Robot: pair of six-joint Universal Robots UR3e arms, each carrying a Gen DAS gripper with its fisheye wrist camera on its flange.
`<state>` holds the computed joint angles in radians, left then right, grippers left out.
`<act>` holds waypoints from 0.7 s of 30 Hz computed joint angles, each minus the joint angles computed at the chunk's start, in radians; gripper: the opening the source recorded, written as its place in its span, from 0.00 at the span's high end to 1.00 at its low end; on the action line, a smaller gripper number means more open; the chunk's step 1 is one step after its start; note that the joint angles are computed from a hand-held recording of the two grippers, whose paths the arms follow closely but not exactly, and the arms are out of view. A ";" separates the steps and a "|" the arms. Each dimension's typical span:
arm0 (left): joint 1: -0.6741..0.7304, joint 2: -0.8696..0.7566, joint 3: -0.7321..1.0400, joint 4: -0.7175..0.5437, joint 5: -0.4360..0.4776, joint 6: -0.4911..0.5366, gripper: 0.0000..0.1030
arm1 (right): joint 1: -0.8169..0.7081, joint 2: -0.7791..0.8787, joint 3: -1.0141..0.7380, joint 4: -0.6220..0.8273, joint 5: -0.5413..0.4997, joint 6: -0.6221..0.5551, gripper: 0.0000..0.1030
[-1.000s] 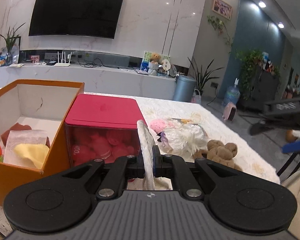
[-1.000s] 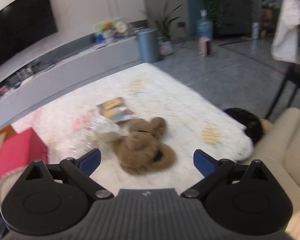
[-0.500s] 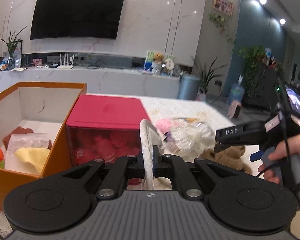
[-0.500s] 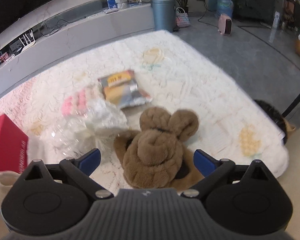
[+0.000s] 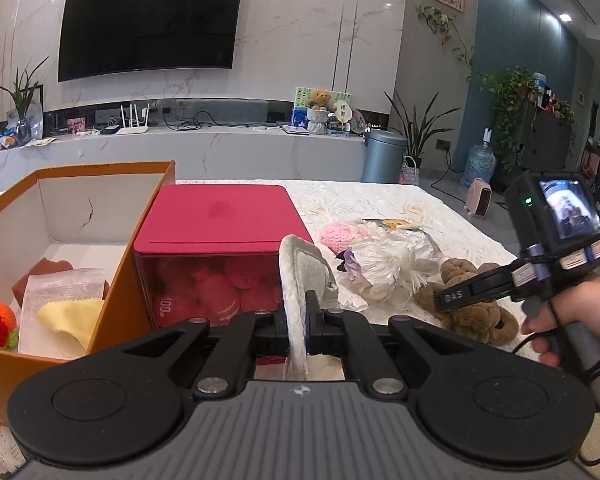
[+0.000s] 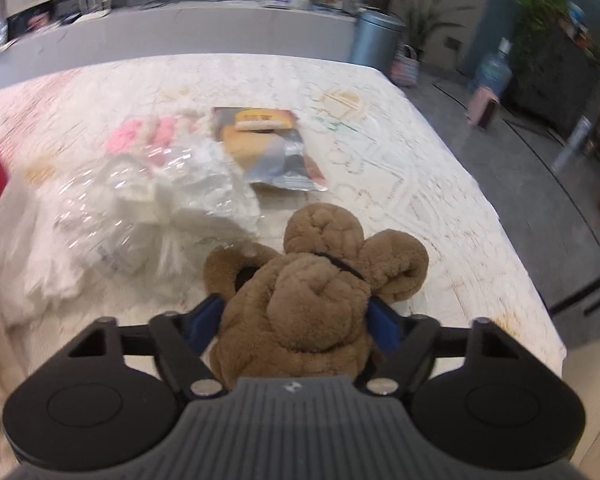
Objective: Organize soft objects
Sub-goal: 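Lift the pouch with the left tool while the right tool grasps the brown teddy bear, then carry the pouch and teddy bear with both tools toward the cardboard box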
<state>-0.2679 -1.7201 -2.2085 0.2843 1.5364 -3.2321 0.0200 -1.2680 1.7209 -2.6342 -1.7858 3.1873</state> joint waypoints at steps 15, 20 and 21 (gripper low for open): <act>0.031 0.053 -0.021 -0.066 -0.053 0.012 0.94 | -0.103 -0.330 0.164 0.251 0.209 -0.143 0.23; 0.077 0.045 -0.028 -0.101 -0.162 0.053 0.90 | -0.114 -0.271 0.138 0.280 0.207 -0.136 0.16; 0.087 0.036 -0.033 -0.089 -0.184 0.046 0.90 | -0.110 -0.260 0.135 0.284 0.200 -0.138 0.15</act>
<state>-0.1811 -1.6838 -2.2420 0.1952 1.3527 -3.1861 -0.0905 -1.5277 1.8562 -2.3502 -1.5855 3.0490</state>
